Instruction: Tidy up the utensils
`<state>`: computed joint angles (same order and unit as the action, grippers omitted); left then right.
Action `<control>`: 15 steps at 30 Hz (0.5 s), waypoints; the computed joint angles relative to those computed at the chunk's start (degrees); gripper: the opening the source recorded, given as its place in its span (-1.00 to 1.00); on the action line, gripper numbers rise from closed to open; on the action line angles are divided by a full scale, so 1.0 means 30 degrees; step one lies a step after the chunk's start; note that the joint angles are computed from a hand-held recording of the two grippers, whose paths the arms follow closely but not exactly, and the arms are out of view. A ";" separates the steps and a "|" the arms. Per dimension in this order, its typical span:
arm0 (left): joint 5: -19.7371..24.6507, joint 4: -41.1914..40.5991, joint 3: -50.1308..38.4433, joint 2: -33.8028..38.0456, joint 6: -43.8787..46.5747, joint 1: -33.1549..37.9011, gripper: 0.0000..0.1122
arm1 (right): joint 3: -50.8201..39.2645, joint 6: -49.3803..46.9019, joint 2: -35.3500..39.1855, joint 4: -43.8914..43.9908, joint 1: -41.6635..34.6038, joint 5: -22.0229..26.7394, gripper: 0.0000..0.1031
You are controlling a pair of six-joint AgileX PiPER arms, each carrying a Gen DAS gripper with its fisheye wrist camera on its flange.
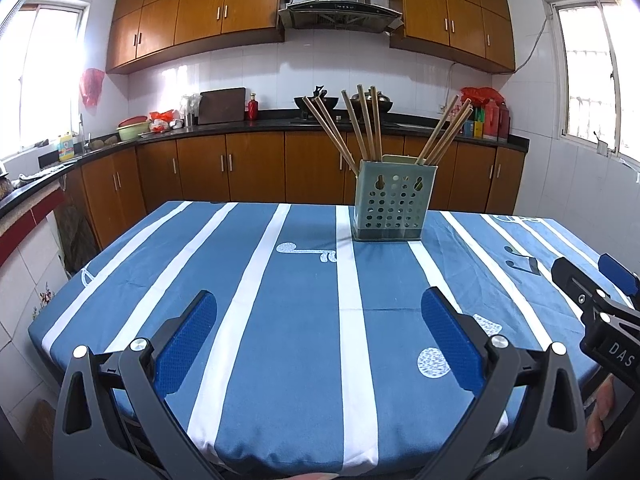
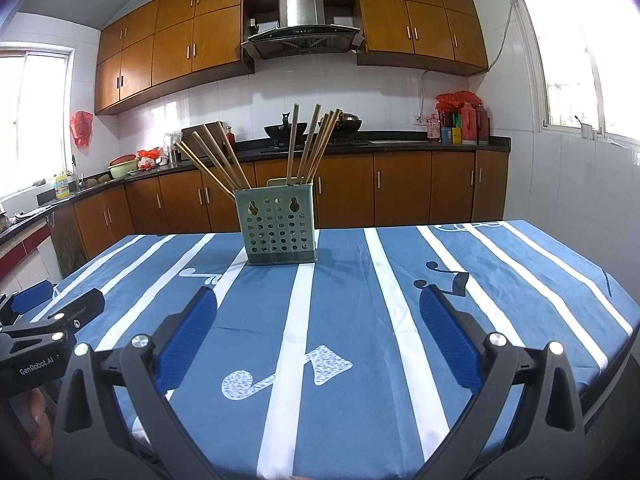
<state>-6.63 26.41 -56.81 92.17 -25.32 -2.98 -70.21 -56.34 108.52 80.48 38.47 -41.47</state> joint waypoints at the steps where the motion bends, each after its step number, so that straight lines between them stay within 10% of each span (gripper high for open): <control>1: 0.0008 0.0003 -0.0002 -0.0003 -0.0009 0.0003 0.80 | 0.0000 0.0000 0.0000 0.0000 0.0000 0.0000 0.92; 15: -0.0012 -0.0397 0.0022 -0.0004 0.0384 -0.0021 0.80 | 0.0030 0.0025 -0.0034 0.0003 -0.0015 0.0030 0.92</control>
<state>-6.66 25.22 -56.74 92.16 -24.16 -3.05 -70.12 -56.26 108.42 80.49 38.42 -41.38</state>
